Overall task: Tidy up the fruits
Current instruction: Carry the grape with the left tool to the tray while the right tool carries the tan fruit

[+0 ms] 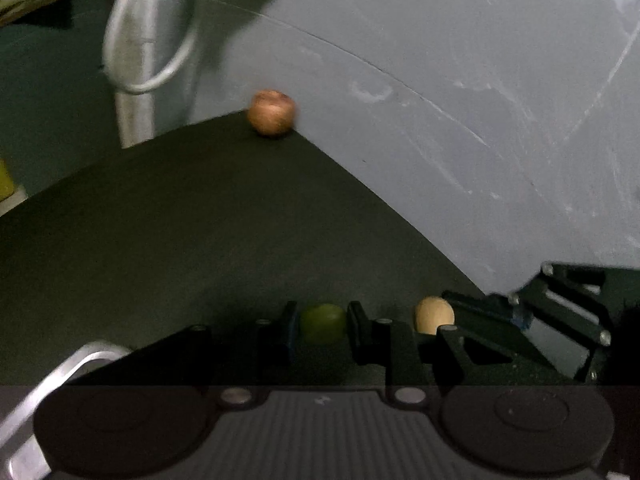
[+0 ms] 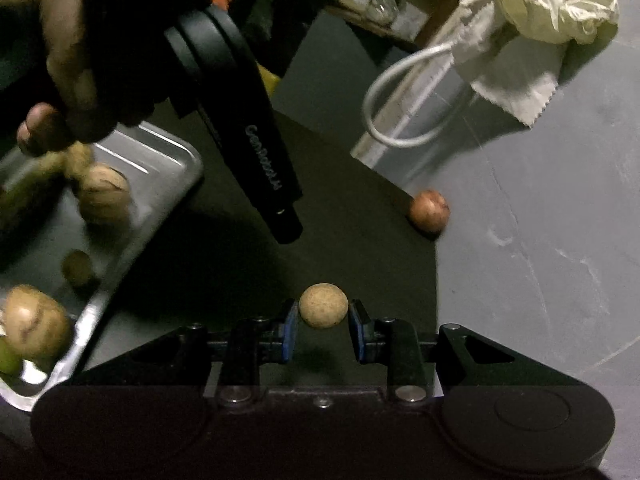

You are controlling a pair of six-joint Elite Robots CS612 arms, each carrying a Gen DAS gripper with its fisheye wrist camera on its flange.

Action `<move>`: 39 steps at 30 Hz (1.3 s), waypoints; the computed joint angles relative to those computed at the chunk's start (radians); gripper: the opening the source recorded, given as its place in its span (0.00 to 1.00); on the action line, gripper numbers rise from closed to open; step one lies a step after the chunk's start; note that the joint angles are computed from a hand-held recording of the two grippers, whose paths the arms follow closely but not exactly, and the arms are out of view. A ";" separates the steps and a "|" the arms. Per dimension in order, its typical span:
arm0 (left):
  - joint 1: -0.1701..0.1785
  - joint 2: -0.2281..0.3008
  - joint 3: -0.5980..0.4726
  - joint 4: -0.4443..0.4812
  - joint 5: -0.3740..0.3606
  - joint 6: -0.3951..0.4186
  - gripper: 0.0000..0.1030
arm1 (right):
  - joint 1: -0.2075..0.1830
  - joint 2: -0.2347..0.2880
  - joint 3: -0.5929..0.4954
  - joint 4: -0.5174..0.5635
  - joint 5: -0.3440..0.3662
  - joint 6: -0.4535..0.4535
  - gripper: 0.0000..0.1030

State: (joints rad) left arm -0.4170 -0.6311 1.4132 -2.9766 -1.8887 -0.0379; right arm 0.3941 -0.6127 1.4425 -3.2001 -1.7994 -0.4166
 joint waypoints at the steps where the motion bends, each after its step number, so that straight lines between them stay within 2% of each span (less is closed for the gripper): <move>1: -0.002 -0.009 0.019 -0.025 0.020 -0.026 0.26 | -0.002 -0.003 0.007 -0.014 0.024 0.003 0.28; 8: -0.002 -0.055 0.128 -0.160 0.123 -0.242 0.26 | -0.006 -0.017 0.038 -0.062 0.152 0.006 0.28; 14: 0.003 -0.101 0.241 -0.281 0.210 -0.394 0.26 | 0.001 -0.023 0.053 -0.087 0.254 -0.044 0.28; 23: 0.000 -0.163 0.401 -0.369 0.360 -0.617 0.27 | 0.009 -0.030 0.072 -0.109 0.397 -0.036 0.28; 28: 0.000 -0.182 0.461 -0.392 0.397 -0.682 0.27 | 0.018 -0.032 0.082 -0.092 0.438 -0.040 0.28; 39: 0.011 -0.188 0.498 -0.369 0.396 -0.697 0.27 | 0.036 -0.035 0.097 -0.058 0.464 -0.002 0.28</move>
State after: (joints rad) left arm -0.4060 -0.8191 1.9116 -3.3457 -1.4923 -0.7346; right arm 0.4301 -0.6474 1.5391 -3.2578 -1.3350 -0.4191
